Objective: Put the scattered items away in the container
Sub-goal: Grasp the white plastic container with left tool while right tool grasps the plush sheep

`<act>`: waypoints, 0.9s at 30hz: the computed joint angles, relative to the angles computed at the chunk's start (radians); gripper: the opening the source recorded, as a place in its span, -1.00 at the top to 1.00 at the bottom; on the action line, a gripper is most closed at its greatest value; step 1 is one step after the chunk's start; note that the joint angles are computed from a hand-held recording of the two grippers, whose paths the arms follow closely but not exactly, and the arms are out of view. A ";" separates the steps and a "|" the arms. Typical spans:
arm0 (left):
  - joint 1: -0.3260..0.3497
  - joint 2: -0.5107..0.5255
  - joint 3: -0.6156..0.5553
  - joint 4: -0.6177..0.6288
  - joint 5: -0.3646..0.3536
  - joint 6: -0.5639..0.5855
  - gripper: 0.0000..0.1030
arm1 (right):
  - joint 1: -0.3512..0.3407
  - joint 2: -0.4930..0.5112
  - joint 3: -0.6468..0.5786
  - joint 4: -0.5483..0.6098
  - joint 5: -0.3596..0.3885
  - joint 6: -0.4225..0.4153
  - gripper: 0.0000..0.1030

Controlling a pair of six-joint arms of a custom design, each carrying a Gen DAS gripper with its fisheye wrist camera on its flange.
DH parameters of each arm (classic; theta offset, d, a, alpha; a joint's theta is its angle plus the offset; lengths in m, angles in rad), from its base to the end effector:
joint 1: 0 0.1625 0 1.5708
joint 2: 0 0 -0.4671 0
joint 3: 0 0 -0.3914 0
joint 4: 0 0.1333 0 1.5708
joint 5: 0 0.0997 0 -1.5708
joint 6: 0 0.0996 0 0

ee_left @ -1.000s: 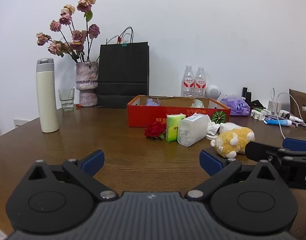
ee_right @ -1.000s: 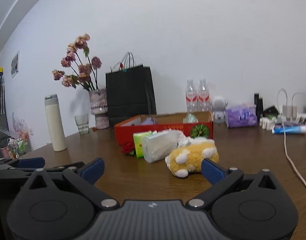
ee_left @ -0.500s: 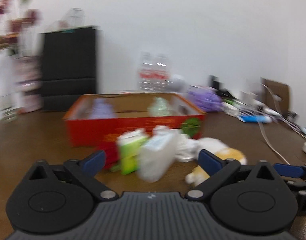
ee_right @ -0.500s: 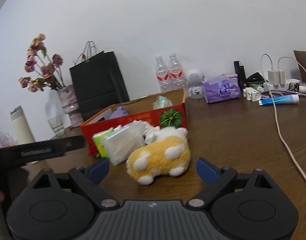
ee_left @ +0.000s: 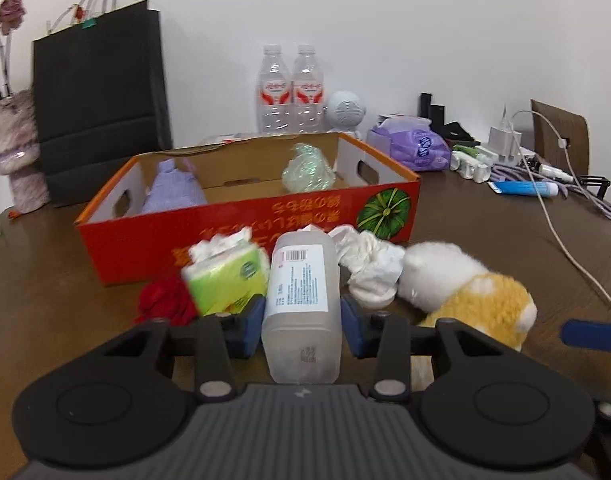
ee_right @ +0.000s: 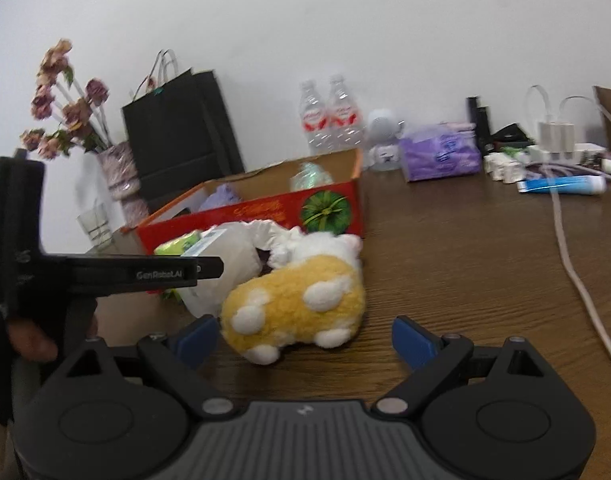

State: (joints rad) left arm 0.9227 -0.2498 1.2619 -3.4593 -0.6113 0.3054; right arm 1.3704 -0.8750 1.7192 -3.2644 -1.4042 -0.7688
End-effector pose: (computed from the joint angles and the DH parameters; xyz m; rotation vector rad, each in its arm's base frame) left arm -0.2922 -0.7418 -0.0139 0.5047 2.0839 -1.1466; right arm 0.0077 -0.7149 0.2385 0.8381 -2.5127 1.1621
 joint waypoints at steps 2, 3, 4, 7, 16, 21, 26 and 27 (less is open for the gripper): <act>-0.022 -0.038 0.079 0.006 0.037 -0.079 0.20 | 0.011 0.009 -0.009 0.004 -0.004 -0.009 -0.82; -0.034 -0.057 0.127 -0.020 0.041 -0.105 0.20 | 0.016 0.012 -0.011 0.001 -0.004 -0.011 -0.83; -0.049 -0.074 0.180 -0.061 0.052 -0.127 0.20 | 0.021 0.016 -0.015 -0.002 -0.005 -0.012 -0.83; -0.102 -0.081 0.287 -0.177 0.139 -0.129 0.20 | 0.041 0.045 -0.035 -0.042 -0.027 -0.006 -0.93; -0.153 -0.105 0.416 -0.199 0.219 -0.212 0.19 | 0.089 0.137 -0.175 0.037 -0.156 0.040 -0.71; -0.160 -0.139 0.463 -0.158 0.188 -0.262 0.19 | 0.044 0.003 -0.114 0.305 -0.078 -0.223 -0.72; -0.164 -0.126 0.457 -0.215 0.157 -0.211 -0.28 | 0.017 -0.100 -0.003 0.216 -0.098 -0.310 -0.89; -0.161 -0.122 0.445 -0.225 0.155 -0.193 -0.38 | 0.013 -0.112 0.014 0.193 -0.100 -0.273 -0.90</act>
State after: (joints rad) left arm 0.7616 -0.3718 1.7074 -3.6840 -0.4567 0.1124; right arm 1.3839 -0.9867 1.7329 -3.0717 -1.5043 -1.0417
